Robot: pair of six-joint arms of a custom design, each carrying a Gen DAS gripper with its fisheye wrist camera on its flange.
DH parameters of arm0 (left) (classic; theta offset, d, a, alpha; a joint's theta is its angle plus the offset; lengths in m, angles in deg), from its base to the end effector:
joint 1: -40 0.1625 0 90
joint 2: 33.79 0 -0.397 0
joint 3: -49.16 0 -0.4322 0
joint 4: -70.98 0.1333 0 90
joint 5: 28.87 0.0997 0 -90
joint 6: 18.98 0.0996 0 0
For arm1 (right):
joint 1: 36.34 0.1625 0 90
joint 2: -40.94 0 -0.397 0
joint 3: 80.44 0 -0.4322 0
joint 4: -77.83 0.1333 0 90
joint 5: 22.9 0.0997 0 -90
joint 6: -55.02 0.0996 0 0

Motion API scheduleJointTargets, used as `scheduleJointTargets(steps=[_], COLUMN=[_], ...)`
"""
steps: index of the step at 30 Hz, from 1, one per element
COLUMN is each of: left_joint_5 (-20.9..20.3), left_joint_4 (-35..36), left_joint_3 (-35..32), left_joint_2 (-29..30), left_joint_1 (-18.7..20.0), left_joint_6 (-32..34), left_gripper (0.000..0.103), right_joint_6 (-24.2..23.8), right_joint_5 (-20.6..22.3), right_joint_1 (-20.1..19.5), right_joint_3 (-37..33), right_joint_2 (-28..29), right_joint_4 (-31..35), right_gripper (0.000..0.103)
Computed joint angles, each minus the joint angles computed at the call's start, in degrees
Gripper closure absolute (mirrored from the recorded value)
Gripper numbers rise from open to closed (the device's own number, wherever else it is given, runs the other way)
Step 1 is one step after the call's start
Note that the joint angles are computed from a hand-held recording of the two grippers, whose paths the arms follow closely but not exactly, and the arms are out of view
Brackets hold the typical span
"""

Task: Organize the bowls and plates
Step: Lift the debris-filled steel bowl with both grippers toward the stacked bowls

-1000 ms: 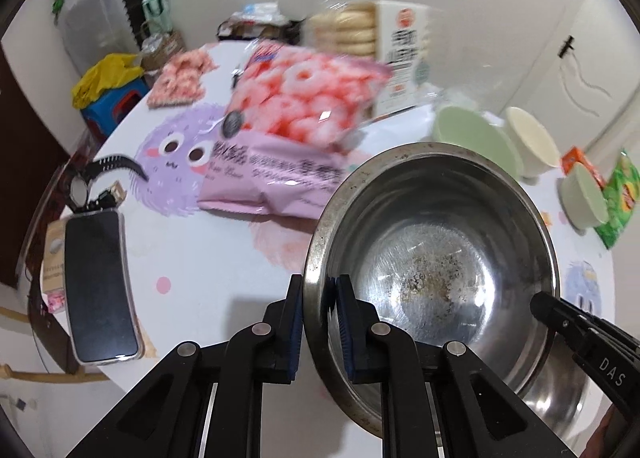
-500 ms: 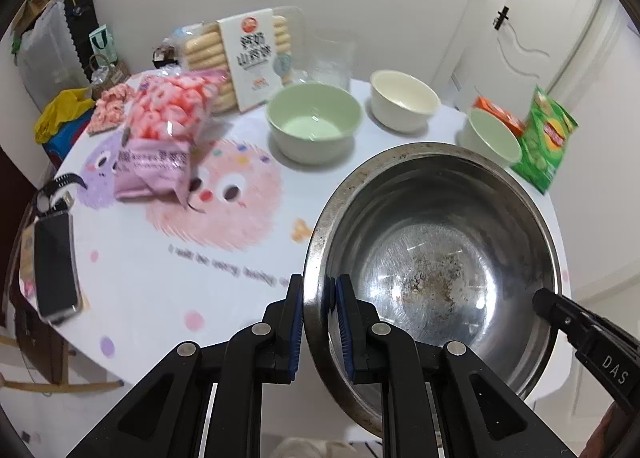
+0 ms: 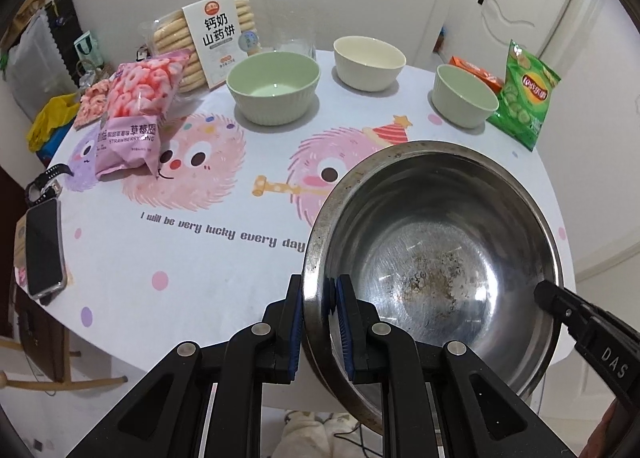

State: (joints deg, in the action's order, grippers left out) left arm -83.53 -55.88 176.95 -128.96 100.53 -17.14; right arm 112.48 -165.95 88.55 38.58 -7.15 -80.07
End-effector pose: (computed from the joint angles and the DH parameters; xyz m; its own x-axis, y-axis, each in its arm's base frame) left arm -0.0471 -0.4715 0.2512 -0.7151 0.3918 -0.5789 0.5138 0.8561 -0.0554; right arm 0.3316 -0.3817 -0.0156 -0.7338 0.4869 0.4738 0.0881 0.7597 -0.6443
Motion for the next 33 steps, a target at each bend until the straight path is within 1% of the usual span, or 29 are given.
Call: scheduleJointTargets(steps=[6, 14, 15, 18, 22, 29, 33], left_joint_5=[0.81, 1.41, 1.70, 2.10, 2.67, 4.32, 4.93], left_joint_4=[-1.32, -4.61, -6.35, -8.02, -10.26, -12.04, -13.04], left_joint_3=[0.86, 2.25, 3.06, 3.76, 4.98, 6.49, 7.03], left_joint_2=[1.22, 2.05, 1.78, 1.68, 1.26, 0.50, 0.44], left_joint_1=[0.74, 1.79, 1.62, 1.47, 1.20, 0.58, 0.41], left_joint_6=[0.40, 1.70, 2.64, 3.65, 5.05, 6.19, 6.81], left_gripper=[0.087, 0.087, 0.087, 0.087, 0.087, 0.087, 0.087], right_joint_6=[0.46, -0.93, -0.97, -1.57, -2.31, -2.81, -2.91], right_joint_5=[-0.06, -1.04, -1.40, -2.42, -2.48, -3.57, -3.26], right_joint_1=[-0.89, -1.76, -1.75, -1.63, -1.77, -1.52, -1.76], right_joint_3=[0.67, 0.40, 0.38, 0.49, 1.05, 0.83, 0.93], right_joint_2=[1.50, 3.61, 3.95, 5.08, 5.99, 7.30, 7.60], right_joint_4=[-1.40, -2.48, -2.61, -4.06, -6.21, -6.88, -7.41], right_gripper=[0.089, 0.089, 0.089, 0.088, 0.088, 0.087, 0.087])
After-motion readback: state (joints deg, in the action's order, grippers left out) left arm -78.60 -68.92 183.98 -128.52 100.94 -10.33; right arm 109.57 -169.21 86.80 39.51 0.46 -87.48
